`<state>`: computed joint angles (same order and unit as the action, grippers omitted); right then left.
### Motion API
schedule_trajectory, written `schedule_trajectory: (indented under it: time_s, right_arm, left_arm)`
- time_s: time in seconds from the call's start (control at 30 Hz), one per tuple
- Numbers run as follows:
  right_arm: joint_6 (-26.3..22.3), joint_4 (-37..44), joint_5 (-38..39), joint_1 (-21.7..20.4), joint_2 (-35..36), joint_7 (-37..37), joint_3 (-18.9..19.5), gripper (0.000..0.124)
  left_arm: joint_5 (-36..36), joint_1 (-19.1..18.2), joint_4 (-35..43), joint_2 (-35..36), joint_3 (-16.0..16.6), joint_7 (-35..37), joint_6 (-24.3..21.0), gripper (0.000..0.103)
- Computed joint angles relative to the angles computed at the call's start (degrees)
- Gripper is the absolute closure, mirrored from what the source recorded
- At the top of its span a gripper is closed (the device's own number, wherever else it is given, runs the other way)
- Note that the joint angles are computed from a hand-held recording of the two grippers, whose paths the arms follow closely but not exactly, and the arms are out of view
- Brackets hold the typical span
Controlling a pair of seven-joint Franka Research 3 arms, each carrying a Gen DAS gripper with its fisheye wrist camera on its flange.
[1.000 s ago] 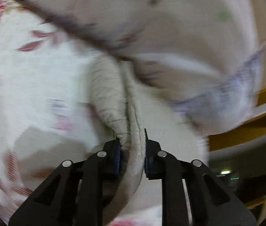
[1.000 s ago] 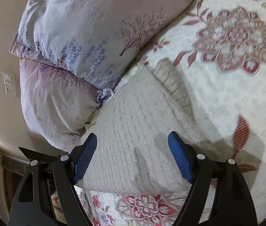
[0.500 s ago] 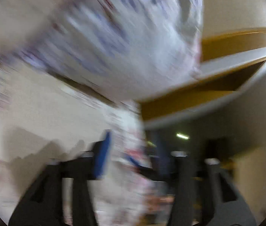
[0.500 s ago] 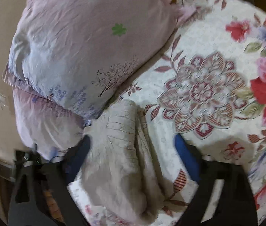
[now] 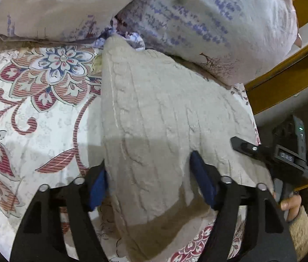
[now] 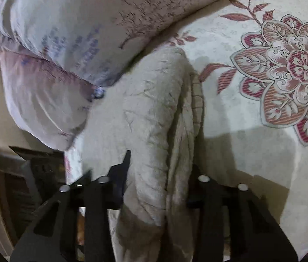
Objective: Fold small clothes
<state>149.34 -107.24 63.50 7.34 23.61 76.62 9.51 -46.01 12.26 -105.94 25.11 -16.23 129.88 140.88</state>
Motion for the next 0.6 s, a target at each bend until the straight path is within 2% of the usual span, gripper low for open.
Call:
schedule_trajectory:
  time_s: [0.03,0.07,0.13,0.2,0.27,0.33,0.37,0.4,0.43,0.5,0.53,0.57,0.6]
  right_arm:
    - [1.12,-0.56,0.76,0.32,-0.58,-0.86,0.25,0.088]
    - [2.56,-0.99,1.67,0.77,-1.36,-2.16,0.79,0.089]
    - [2.75,0.29,3.91,1.09,-1.36,-4.38,1.70,0.090]
    - [1.88,1.75,1.85,2.60,-0.86,-4.53,1.87,0.090]
    - [-0.41,4.28,-7.58,5.52,0.59,1.48,-0.11,0.080]
    - [1.94,4.67,-17.41,9.31,1.16,11.54,-3.35,0.076]
    - [4.77,3.83,-18.86,10.06,0.85,14.22,-3.90,0.075]
    - [9.35,2.59,-16.29,9.04,0.43,13.98,-2.44,0.074]
    - [10.78,2.52,-14.49,8.12,0.46,13.45,-1.45,0.073]
    - [8.21,6.42,-14.52,5.80,3.16,13.92,0.45,0.073]
    - [5.62,9.14,-18.30,7.06,4.82,16.80,-1.17,0.094]
    - [4.25,11.60,-26.09,10.33,6.48,21.26,-4.80,0.115]
    - [3.83,13.60,-32.24,13.00,7.76,26.64,-8.07,0.115]
  left_arm:
    - [-1.00,0.86,0.66,0.42,-0.30,0.96,-0.98,0.060]
    - [-4.28,3.33,0.66,-0.06,-1.21,3.94,-3.45,0.064]
    - [-8.46,6.45,-0.58,-2.43,-0.65,8.89,-7.68,0.066]
    - [-12.54,7.57,-3.65,-5.88,0.44,14.96,-7.23,0.066]
    - [-11.76,7.03,-6.07,-8.31,2.96,16.85,-5.16,0.060]
    - [-7.15,4.25,-8.09,-9.22,5.87,13.69,0.79,0.053]
    - [-6.98,3.29,-9.58,-9.67,6.25,13.18,4.52,0.052]
    - [-8.39,3.91,-10.73,-10.51,6.43,14.37,5.10,0.046]
    - [-9.66,4.31,-11.83,-11.42,6.67,15.26,5.42,0.040]
    - [-11.59,4.26,-14.53,-13.90,7.33,16.89,6.61,0.034]
    - [-11.97,3.88,-15.77,-14.99,7.73,17.38,7.05,0.032]
    - [-11.81,2.63,-17.48,-16.08,7.71,16.99,8.64,0.032]
    - [-11.32,2.14,-18.63,-16.85,8.26,17.36,9.05,0.031]
